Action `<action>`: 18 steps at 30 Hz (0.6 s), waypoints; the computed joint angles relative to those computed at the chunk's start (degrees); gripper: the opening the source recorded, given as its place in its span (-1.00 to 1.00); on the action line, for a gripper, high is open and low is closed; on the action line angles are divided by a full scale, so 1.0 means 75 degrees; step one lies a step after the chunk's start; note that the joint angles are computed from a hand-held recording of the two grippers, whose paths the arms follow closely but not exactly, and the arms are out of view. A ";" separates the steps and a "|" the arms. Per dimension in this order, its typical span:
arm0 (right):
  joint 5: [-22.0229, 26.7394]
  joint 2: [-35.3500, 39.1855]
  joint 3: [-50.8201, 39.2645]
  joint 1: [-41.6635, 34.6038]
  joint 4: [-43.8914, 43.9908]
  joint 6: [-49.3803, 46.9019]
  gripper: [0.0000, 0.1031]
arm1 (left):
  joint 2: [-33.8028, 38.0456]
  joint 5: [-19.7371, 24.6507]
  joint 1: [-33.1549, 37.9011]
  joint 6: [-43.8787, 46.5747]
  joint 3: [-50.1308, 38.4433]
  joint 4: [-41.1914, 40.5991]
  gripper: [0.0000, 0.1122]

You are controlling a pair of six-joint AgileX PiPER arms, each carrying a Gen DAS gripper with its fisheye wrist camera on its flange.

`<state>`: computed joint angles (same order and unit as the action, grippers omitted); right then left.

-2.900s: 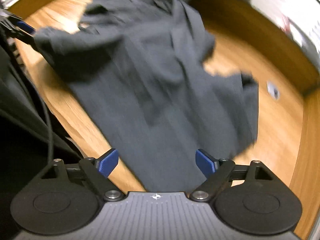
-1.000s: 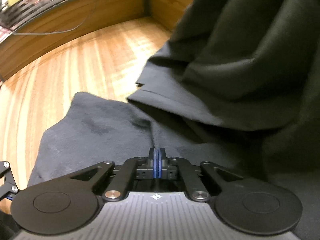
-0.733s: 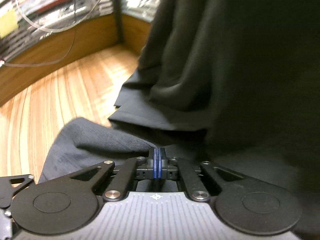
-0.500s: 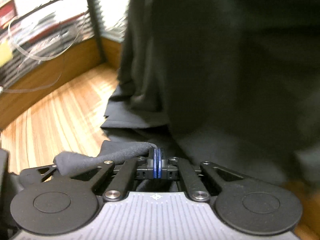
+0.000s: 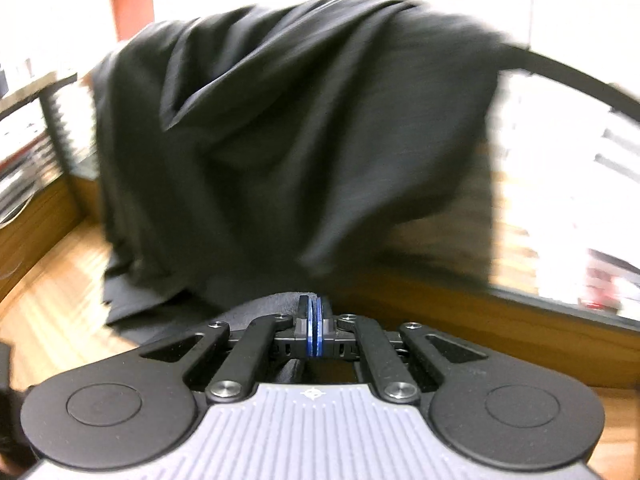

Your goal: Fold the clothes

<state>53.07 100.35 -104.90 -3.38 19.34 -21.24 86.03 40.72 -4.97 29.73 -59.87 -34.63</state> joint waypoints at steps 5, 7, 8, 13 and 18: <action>-0.0258 -0.0668 0.0461 -0.0913 -0.0438 0.0106 -0.97 | -0.0880 -0.0183 0.0016 -0.0905 0.0346 0.0719 -0.79; -0.0286 -0.0976 0.0712 -0.1343 -0.0627 0.0109 -0.97 | -0.1199 -0.0203 0.0044 -0.1428 0.0418 0.1150 -0.79; -0.0308 -0.1118 0.0840 -0.1550 -0.0731 0.0136 -0.97 | -0.1282 -0.0167 0.0118 -0.1630 0.0410 0.1308 -0.79; -0.0390 -0.1911 0.1629 -0.3085 -0.0908 -0.0210 -0.97 | -0.1799 0.0299 0.1088 -0.1928 0.0304 0.1811 -0.79; -0.0625 -0.2490 0.2224 -0.4318 -0.1117 -0.0627 -0.97 | -0.1759 0.0572 0.1962 -0.1644 0.0000 0.1970 -0.79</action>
